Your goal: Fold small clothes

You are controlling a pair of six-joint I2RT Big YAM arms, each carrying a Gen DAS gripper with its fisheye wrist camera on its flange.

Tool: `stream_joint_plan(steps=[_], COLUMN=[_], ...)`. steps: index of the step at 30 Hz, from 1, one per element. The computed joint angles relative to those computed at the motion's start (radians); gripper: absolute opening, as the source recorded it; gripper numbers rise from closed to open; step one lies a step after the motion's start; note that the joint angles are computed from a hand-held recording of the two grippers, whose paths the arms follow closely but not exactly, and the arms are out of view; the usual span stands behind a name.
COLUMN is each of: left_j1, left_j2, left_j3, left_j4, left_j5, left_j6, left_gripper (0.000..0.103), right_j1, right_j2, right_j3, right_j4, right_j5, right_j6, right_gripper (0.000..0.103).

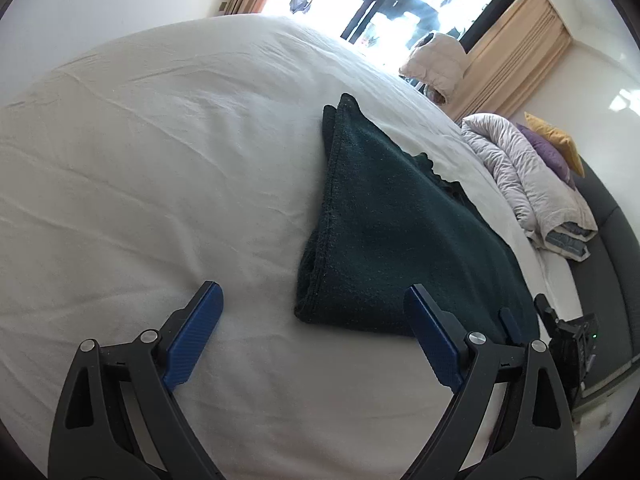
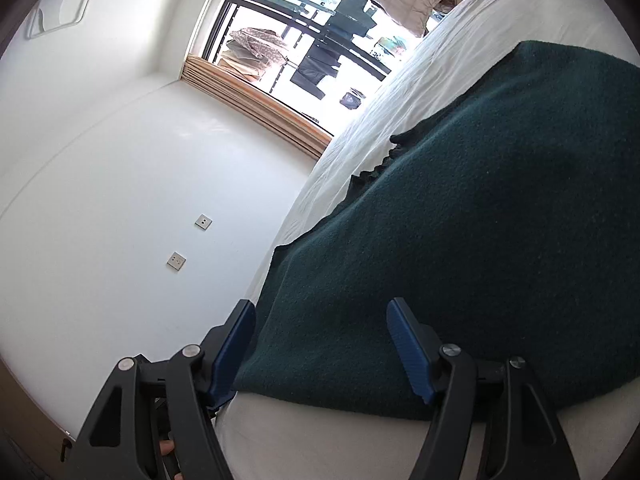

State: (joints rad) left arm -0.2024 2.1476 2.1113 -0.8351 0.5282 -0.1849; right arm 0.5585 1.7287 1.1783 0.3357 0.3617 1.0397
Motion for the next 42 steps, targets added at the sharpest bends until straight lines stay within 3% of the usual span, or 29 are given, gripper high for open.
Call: stream_joint_plan(steps=[4,9,14,20,25,28,31,32,34,36,39,40,42], left_j1=[0.015,0.005,-0.012,-0.013,0.003,0.014,0.010,0.006,-0.002,-0.009,-0.011,-0.009,-0.004], left_j2=[-0.006,-0.028,-0.056,-0.078,-0.024,0.007,0.023,0.028,0.050,0.087,0.114,0.123,0.131], left_j3=[-0.022,-0.087,-0.143,-0.204,-0.150,-0.114,-0.087,-0.076,-0.046,0.003,0.028,0.038,0.036], left_j4=[0.018,0.121,0.191,0.283,0.347,0.367,0.376,0.374,0.372,0.331,0.291,0.281,0.299], left_j5=[0.101,0.144,0.118,0.187,0.283,0.340,0.329,0.321,0.338,0.364,0.345,0.344,0.363], left_j6=[-0.118,-0.276,-0.384,-0.538,-0.679,-0.693,-0.711,-0.715,-0.731,-0.743,-0.695,-0.686,-0.687], left_gripper=[0.093,0.096,0.097,0.097,0.097,0.096,0.094,0.091,0.073,0.042,0.015,0.011,0.008], right_j1=[0.002,0.003,0.003,0.003,0.005,0.005,0.005,0.005,0.005,0.003,-0.008,-0.016,-0.040], right_j2=[-0.009,-0.012,-0.011,-0.011,-0.013,-0.014,-0.013,-0.013,-0.019,-0.024,-0.021,-0.014,0.020], right_j3=[-0.023,-0.028,-0.030,-0.030,-0.036,-0.044,-0.038,-0.030,0.006,0.067,0.156,0.200,0.318], right_j4=[0.036,0.051,0.059,0.058,0.065,0.077,0.065,0.043,-0.061,-0.210,-0.346,-0.410,-0.572], right_j5=[0.001,0.000,0.001,0.001,0.004,0.006,0.009,0.010,0.017,0.013,-0.002,-0.015,-0.054], right_j6=[0.003,0.005,0.009,0.010,0.013,0.015,0.020,0.024,0.051,0.089,0.089,0.074,0.042], right_gripper=[0.071,0.071,0.071,0.070,0.069,0.068,0.068,0.068,0.067,0.069,0.070,0.068,0.052])
